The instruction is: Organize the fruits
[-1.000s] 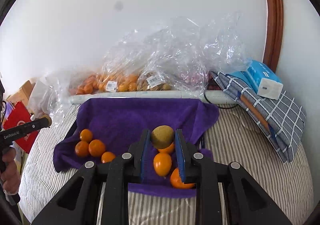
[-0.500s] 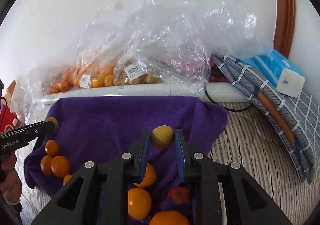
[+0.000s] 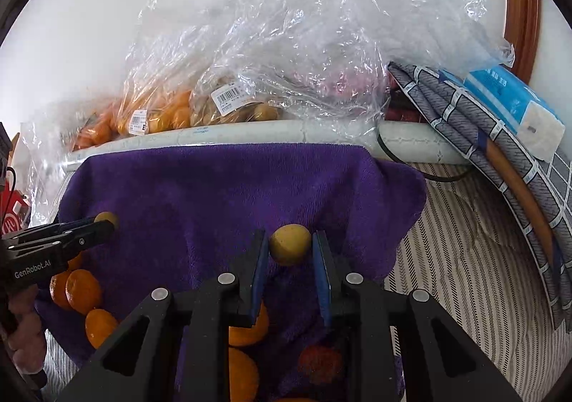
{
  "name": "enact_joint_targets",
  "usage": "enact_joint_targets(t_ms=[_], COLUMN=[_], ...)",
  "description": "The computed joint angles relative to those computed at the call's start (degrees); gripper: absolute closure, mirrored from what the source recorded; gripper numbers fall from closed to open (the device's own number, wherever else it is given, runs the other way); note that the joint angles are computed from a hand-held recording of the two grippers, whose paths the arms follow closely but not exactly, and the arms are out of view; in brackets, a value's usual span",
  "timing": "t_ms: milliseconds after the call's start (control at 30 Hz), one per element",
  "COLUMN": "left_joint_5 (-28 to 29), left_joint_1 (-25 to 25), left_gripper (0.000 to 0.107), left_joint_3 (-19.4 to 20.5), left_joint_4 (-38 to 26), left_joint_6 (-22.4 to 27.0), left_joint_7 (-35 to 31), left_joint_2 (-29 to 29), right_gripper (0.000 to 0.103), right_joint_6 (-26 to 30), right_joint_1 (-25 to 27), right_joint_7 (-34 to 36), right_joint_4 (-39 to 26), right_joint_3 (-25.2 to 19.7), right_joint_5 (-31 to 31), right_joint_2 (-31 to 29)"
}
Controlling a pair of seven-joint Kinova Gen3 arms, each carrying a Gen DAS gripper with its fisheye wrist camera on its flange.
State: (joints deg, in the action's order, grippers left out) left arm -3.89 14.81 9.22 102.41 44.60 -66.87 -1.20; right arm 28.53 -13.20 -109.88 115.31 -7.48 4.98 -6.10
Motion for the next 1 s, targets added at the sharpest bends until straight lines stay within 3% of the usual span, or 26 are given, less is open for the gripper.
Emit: enact_joint_targets(t_ms=[267,533,667,767,1000], left_joint_5=[-0.2,-1.6,-4.8,-6.3,-7.2], left_joint_1=[0.1,0.4,0.1,-0.2,-2.2], left_gripper=[0.077,0.066,0.053,0.048,0.025], left_joint_3=[0.2,1.6,4.9,7.4,14.8], left_joint_4=[-0.9,-0.8,0.0,0.2,-0.6], left_joint_6=[1.2,4.4,7.6,10.6,17.8], left_joint_7=[0.3,3.0,8.1,11.5,17.1], left_joint_2=[-0.5,-5.5,-9.9,-13.1,-22.8], right_gripper=[0.077,0.053,0.039,0.039,0.039], right_joint_6=[1.5,5.1,9.6,14.5,27.6], right_joint_1=[-0.2,0.4,1.9,2.3,2.5], right_joint_7=[-0.1,-3.0,-8.3,-10.3,-9.3], right_joint_4=[-0.8,-0.5,-0.7,-1.7,-4.8], right_joint_3=[-0.2,-2.1,-6.7,-9.2,-11.2], right_joint_5=[0.7,1.8,5.1,5.8,3.2], right_joint_2=[0.4,-5.2,-11.1,-15.0,-27.4])
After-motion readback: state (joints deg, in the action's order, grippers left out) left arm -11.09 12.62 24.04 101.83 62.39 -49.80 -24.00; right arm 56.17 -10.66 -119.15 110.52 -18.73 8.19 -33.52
